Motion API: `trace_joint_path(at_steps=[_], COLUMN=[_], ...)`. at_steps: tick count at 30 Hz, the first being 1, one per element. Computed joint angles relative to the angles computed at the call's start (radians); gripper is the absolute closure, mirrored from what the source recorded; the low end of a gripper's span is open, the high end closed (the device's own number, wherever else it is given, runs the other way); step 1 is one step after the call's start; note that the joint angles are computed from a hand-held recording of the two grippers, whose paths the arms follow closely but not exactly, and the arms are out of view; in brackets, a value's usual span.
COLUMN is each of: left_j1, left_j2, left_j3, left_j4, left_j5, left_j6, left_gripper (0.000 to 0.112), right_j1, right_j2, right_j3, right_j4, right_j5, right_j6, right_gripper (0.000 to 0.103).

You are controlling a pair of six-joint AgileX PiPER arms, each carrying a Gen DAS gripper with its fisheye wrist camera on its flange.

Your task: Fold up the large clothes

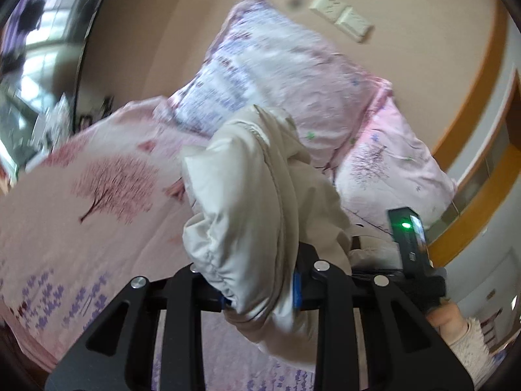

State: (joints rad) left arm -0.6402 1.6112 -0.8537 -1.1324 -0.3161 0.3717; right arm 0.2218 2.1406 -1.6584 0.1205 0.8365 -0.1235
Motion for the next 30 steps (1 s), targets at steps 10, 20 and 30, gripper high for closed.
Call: trace_joint_path(at_steps=[10, 20, 30], left_j1=[-0.146, -0.202, -0.239], left_j2=[0.031, 0.039, 0.091], left_j3=[-0.136, -0.187, -0.257], left_j4=[-0.334, -0.387, -0.394], left_j5=[-0.137, -0.166, -0.166], left_j6=[0.458, 0.560, 0.607], left_gripper=[0.084, 0.084, 0.083], right_j1=[-0.048, -0.130, -0.097], right_j2=[-0.017, -0.099, 0.092], right_j3=[0.016, 0.055, -0.209], right_j4=[0.105, 0.268, 0.188], right_j5=[0.000, 0.005, 0.163], right_j6=[-0.103, -0.187, -0.091], right_gripper=[0.081, 0.083, 0.087])
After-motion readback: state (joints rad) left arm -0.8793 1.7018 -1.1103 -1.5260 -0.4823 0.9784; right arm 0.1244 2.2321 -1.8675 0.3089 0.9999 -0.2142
